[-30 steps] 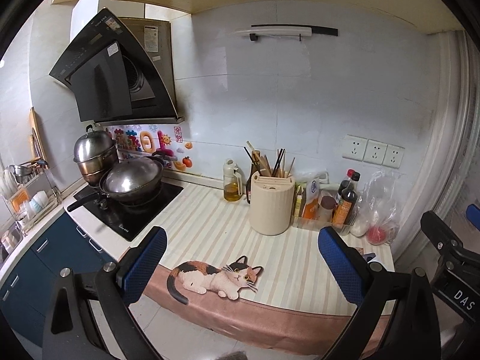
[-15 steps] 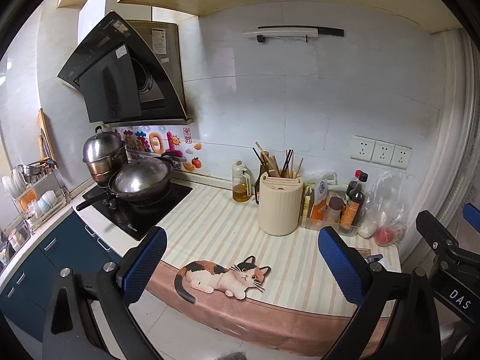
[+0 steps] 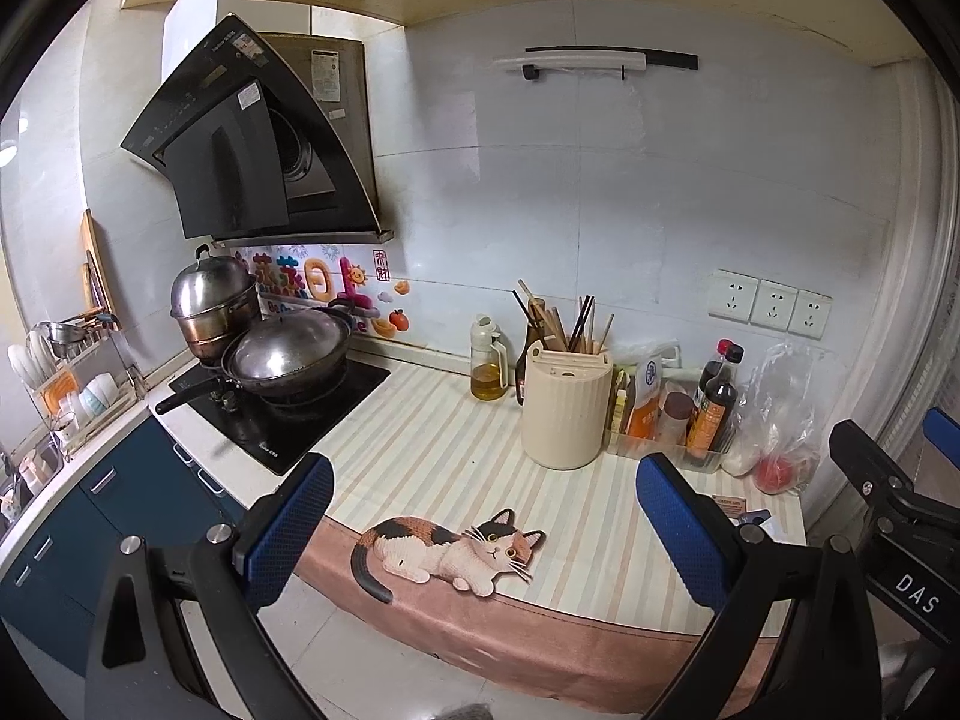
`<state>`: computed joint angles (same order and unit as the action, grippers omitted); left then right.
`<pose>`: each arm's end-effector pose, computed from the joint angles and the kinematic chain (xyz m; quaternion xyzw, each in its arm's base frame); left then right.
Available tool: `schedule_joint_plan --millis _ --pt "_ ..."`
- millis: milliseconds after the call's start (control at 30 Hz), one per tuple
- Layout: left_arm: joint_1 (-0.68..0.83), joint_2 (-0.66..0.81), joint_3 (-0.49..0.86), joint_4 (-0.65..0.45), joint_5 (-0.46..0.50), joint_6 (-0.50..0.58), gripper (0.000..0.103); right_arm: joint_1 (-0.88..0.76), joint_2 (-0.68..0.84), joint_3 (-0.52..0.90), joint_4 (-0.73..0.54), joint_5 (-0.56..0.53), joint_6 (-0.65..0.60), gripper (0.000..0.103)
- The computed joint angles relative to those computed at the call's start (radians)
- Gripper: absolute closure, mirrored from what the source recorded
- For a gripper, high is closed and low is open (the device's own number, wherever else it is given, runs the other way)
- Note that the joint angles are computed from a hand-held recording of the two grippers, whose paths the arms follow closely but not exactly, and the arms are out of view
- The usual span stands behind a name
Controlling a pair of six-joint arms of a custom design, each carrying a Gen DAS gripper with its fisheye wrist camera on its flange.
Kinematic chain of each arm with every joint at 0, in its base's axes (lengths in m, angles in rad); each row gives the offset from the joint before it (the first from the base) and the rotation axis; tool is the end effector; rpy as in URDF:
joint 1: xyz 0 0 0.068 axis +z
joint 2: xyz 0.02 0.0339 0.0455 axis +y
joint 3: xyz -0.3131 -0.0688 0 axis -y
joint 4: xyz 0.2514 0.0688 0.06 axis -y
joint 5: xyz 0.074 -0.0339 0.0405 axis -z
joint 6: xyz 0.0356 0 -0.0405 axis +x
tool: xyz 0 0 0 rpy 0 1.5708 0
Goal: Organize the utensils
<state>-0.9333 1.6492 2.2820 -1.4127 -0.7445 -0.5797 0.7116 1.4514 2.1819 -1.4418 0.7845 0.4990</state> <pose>0.1878 -0.2130 0.5523 0.0133 0.8709 -0.0022 0.4913 0.1717 0.1149 0.5720 0.0692 0.8522 -0.0667 0.5143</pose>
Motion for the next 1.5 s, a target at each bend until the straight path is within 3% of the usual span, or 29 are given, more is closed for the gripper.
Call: schedule_joint_plan --millis 1500 --pt "-0.018 -0.022 -0.053 -0.016 -0.007 -0.062 0.0 0.002 0.019 0.0 -0.026 -0.009 0.032 0.0"
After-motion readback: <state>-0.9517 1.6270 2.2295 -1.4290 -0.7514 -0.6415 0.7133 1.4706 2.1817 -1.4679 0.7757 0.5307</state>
